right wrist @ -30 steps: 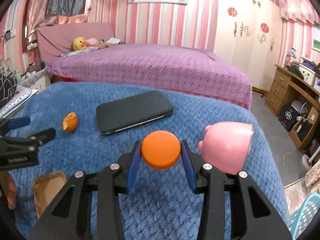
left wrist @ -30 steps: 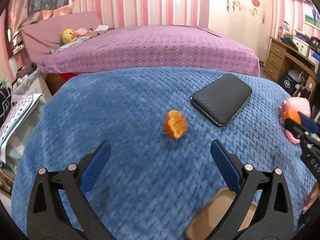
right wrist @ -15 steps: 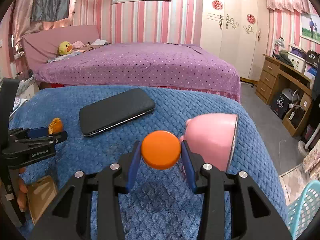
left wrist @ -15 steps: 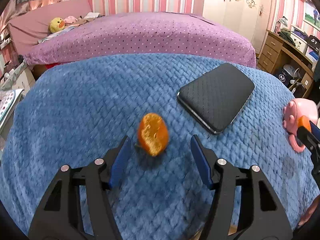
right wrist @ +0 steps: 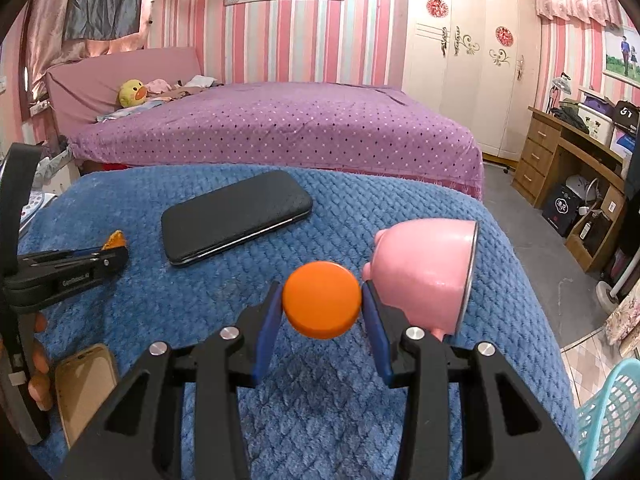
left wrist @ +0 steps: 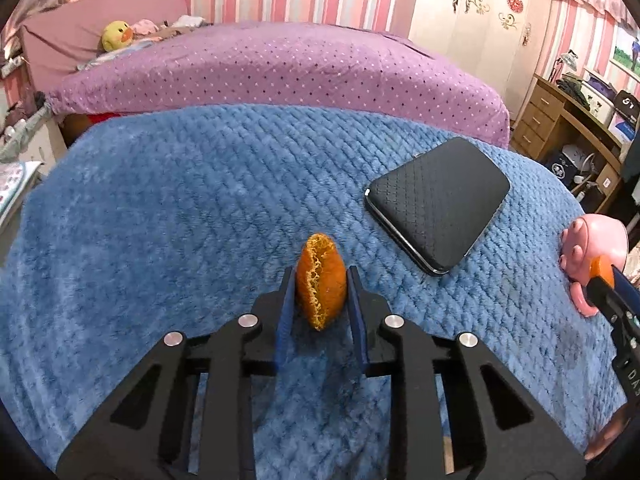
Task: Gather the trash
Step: 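Carry the orange peel in the left tool while the right tool carries the cap to the basket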
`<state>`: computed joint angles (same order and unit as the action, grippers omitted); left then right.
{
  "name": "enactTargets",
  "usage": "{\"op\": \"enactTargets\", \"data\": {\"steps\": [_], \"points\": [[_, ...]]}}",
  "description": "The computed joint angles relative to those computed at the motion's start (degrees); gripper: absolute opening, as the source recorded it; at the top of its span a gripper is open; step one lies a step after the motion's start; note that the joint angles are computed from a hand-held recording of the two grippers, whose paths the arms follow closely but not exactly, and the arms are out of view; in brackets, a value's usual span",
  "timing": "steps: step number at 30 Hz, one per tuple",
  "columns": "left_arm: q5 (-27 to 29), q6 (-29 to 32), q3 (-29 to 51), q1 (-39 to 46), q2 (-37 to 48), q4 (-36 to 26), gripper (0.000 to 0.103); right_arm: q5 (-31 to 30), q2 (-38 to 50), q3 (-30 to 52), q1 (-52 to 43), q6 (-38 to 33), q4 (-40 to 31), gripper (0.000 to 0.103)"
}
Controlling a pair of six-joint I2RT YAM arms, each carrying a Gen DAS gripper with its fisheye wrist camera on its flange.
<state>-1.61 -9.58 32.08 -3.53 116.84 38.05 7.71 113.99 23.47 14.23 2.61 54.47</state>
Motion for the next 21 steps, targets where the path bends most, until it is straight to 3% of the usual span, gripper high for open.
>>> {"op": "enactTargets", "data": {"steps": [8,14,17,21], "points": [[-3.32,-0.09,-8.48,-0.24,-7.20,1.85,0.024,-2.92,-8.19,-6.66,-2.70,-0.93,-1.40,0.040],[-11.14,-1.47,-16.06,-8.82,-19.06,-1.18,0.023,-7.82,-21.69,-15.02,-8.75,-2.66,-5.13,0.040],[-16.04,-4.14,-19.97,-15.93,-28.06,-5.57,0.024,-11.40,-31.66,-18.43,-13.47,-4.85,-11.66,0.040],[-25.09,-10.76,-21.47,-28.72,-36.22,-14.01,0.023,-19.12,-50.15,-21.57,-24.73,-10.47,-27.33,0.040]]}}
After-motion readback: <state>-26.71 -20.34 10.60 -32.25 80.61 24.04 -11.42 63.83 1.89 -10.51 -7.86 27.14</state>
